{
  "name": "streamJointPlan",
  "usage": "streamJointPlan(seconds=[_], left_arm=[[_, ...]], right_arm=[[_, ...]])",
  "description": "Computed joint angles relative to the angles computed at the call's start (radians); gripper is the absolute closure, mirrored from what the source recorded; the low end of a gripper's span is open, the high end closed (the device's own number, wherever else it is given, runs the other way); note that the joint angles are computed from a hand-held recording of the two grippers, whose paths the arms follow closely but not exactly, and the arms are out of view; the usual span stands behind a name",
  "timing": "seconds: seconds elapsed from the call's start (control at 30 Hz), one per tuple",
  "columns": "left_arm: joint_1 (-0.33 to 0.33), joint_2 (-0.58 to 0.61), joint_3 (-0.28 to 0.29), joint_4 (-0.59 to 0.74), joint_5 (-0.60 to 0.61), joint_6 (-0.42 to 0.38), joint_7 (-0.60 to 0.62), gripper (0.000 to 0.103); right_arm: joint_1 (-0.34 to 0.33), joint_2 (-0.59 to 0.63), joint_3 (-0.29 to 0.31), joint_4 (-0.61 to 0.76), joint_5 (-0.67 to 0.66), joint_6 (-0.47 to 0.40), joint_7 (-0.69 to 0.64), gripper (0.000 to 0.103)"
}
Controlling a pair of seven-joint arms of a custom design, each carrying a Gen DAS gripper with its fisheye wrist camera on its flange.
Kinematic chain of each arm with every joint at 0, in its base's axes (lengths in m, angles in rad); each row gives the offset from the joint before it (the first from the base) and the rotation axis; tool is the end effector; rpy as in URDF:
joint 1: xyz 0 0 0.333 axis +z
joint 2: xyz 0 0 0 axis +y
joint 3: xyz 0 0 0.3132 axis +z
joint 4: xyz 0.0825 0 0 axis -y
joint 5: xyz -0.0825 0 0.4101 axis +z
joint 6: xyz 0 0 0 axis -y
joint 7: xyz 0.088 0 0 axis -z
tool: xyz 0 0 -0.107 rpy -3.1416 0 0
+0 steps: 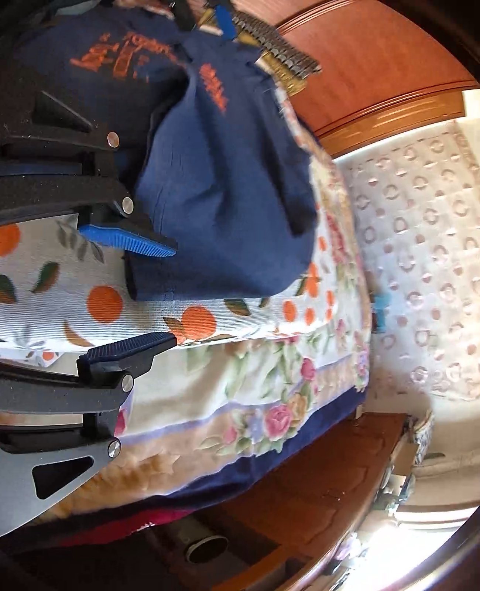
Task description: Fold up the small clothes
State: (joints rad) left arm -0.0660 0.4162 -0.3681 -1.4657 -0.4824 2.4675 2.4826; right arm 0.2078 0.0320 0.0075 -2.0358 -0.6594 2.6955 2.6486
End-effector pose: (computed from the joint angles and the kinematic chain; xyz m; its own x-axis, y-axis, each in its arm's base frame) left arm 0.6963 -0.2685 0.5150 -0.8331 -0.5531 0.0086 -0.3927 0.5805 -0.7133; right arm 0.6043 0.1530 0.4793 -0.3000 -0.9468 -0.1162 -0.6768 0.2971 -0.6735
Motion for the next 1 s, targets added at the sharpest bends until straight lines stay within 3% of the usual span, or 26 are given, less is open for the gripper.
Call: streamJointPlan(seconds=[0.07,0.2,0.27,0.43,0.57,0.73,0.83,0.93,0.97,1.0], left_arm=[[0.001,0.012,0.002,0.012,0.003,-0.006,-0.001,0.020],[0.011,0.027,0.000,0.028,0.001,-0.016,0.005,0.020],[0.020,0.035,-0.004,0.040,-0.008,-0.024,0.011,0.020],[0.039,0.043,-0.004,0.053,-0.028,-0.013,0.024,0.020],[0.058,0.051,-0.001,0.067,-0.043,-0.024,0.022,0.020],[0.070,0.056,0.011,0.067,-0.041,-0.010,0.003,0.020],[0.074,0.065,0.017,0.075,-0.028,-0.007,-0.018,0.020],[0.078,0.073,0.019,0.080,-0.015,-0.009,-0.033,0.020],[0.081,0.074,0.017,0.081,-0.013,-0.012,-0.033,0.020],[0.083,0.076,0.015,0.084,-0.012,-0.016,-0.033,0.020]], right_arm=[[0.005,0.019,0.002,0.037,-0.016,-0.025,-0.010,0.063],[0.023,0.062,-0.002,0.092,0.014,-0.047,-0.116,0.098],[0.032,0.066,-0.006,0.111,0.033,-0.066,-0.172,0.100],[0.036,0.078,-0.019,0.176,0.097,-0.008,-0.239,0.100],[0.052,0.147,-0.005,0.316,0.199,0.026,-0.400,0.100],[0.052,0.353,0.056,0.629,0.441,-0.021,-0.710,0.100],[0.075,0.478,0.045,0.809,0.492,-0.079,-0.778,0.100],[0.095,0.568,-0.003,0.935,0.528,-0.142,-0.781,0.084],[0.103,0.572,-0.030,0.932,0.529,-0.142,-0.767,0.074],[0.113,0.558,-0.053,0.904,0.531,-0.126,-0.750,0.070]])
